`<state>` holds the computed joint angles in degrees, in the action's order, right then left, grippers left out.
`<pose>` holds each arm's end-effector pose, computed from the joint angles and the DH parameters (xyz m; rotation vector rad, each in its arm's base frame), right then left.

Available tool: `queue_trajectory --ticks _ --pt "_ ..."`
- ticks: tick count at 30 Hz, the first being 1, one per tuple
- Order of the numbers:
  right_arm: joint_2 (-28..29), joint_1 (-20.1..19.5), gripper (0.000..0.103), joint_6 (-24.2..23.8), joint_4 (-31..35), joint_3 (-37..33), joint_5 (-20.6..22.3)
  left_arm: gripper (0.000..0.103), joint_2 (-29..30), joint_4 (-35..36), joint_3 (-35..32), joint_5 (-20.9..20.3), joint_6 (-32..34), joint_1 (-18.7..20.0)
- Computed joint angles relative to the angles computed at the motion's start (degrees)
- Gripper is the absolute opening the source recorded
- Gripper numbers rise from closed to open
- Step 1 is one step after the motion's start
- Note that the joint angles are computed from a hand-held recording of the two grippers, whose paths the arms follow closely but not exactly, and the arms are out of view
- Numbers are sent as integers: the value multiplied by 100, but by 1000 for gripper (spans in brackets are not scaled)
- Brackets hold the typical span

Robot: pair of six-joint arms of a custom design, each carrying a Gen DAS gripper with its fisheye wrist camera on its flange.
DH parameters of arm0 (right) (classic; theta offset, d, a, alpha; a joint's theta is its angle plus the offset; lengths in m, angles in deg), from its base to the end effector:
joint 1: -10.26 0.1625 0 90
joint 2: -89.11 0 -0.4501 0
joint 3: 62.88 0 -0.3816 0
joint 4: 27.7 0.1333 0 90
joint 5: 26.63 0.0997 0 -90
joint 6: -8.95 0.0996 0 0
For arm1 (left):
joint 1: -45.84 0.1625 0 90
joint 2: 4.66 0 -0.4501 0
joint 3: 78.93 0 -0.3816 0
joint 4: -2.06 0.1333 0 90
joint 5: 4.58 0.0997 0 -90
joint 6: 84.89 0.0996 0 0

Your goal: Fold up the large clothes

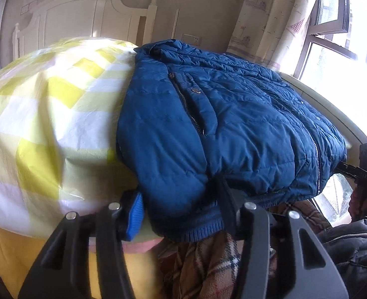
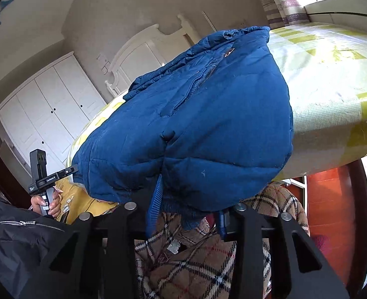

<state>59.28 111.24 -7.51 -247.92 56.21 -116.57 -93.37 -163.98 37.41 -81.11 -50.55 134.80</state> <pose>0.2330 -0.5008 -0.0050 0.6914 -2.8297 1.0868 0.1476 -0.4896 0.4458 0.6348 2.4282 -0.9946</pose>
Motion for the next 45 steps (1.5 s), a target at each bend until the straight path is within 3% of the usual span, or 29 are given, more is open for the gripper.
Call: queue_trajectory --ticks 4,6,9,11,16,20,24,29,32,34,37,39,43,44,45 --pt "7 255 15 -205 -354 146 -193 40 -106 -7 68 194 48 -126" --pt "-24 319 15 -171 -378 161 -268 51 -51 34 9 237 -138 -100" --pt "-38 402 19 -94 -156 21 -497 79 78 -42 -65 103 -447 11" --pt "-17 397 19 -38 17 -104 -561 82 145 -73 -88 15 -516 56" --pt "38 248 23 206 82 -160 -456 78 210 202 -204 -188 -563 142" --pt "-1 258 55 133 -148 71 -602 83 163 188 -173 -114 -538 104" --pt "-13 262 56 98 -358 166 -900 87 179 138 -156 -32 -471 66" --pt "10 255 64 79 -72 -31 -1216 96 221 68 -148 41 -505 33" --pt "-123 215 64 130 214 118 -1209 97 208 82 -143 103 -431 9" --pt "-102 259 65 67 -192 267 -1496 97 200 31 -132 146 -359 -9" --pt "-147 154 69 157 -830 433 -1371 98 239 67 -179 88 -403 10" --pt "-206 115 73 117 -816 368 -1165 100 292 82 -233 65 -479 10" --pt "-171 211 72 -165 -124 -78 -1148 100 332 19 -247 13 -504 11" --pt "-131 218 68 -183 25 -169 -1089 99 333 47 -257 -10 -499 18" --pt "-64 234 58 -199 33 -234 -1121 87 318 103 -259 -107 -482 40"
